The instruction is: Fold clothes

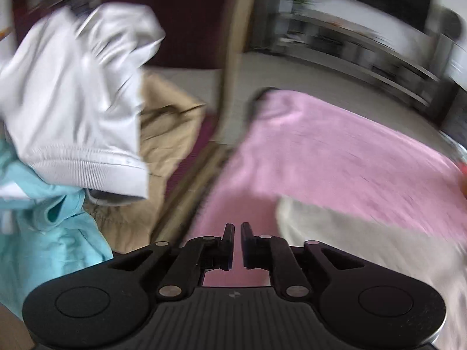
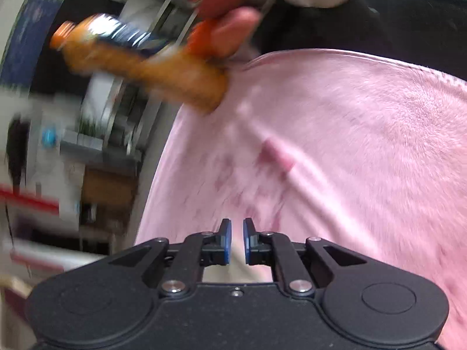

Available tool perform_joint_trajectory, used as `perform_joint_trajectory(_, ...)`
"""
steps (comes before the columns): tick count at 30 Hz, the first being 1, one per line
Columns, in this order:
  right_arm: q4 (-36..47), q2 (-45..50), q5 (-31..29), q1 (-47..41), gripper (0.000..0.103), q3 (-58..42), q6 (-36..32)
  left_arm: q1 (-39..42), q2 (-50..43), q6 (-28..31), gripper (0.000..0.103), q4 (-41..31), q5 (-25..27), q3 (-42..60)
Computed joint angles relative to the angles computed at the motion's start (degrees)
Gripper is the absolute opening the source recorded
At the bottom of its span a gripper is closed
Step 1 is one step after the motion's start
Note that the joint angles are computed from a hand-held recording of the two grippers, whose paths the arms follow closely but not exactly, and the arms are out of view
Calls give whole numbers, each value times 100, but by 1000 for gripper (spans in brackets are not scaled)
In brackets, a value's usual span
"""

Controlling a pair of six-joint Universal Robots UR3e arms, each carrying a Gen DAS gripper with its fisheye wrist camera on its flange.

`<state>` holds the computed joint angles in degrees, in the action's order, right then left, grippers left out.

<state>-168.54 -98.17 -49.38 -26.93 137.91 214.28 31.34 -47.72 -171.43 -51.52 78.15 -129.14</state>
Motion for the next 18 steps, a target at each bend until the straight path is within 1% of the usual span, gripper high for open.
perform_joint_trajectory(2,1632,-1155,183,-93,17,-76,-877,469,919,679,17,-1178,-468,-9)
perform_joint_trajectory(4,2956,-2065,308,-167,18,-78,-1633,807,1567,1184,17,-2081,-801,-58)
perform_joint_trajectory(5,3239,-2264,366,-178,19,-16,-1898,719,1631,1200,17,-2045,-780,-170)
perform_joint_trajectory(6,3406,-2385,400,-161,20,55,-2107,422,1456,1021,16,-1529,-624,-386)
perform_joint_trajectory(7,3137,-2265,467,-64,20,207,-2174,89,1214,816,16,-971,-416,-581)
perform_joint_trajectory(11,1099,-587,731,655,20,317,-1999,-914,102,294,16,1184,384,-1185)
perform_joint_trajectory(12,985,-303,612,771,20,221,-2036,-1027,-93,252,15,1390,487,-1213)
perform_joint_trajectory(13,963,-64,436,884,20,103,-2070,-1065,-146,288,15,1275,569,-1174)
perform_joint_trajectory(14,977,155,291,972,17,-11,-2133,-1125,-172,358,16,1155,720,-1161)
perform_joint_trajectory(15,993,223,361,820,0,74,-2117,-1233,-179,444,18,1067,949,-1144)
perform_joint_trajectory(17,1717,-173,978,56,0,453,-2292,-1496,-103,613,18,859,1527,-1097)
perform_joint_trajectory(18,2220,-578,1014,-255,0,577,-2425,-1536,18,639,17,587,1743,-1049)
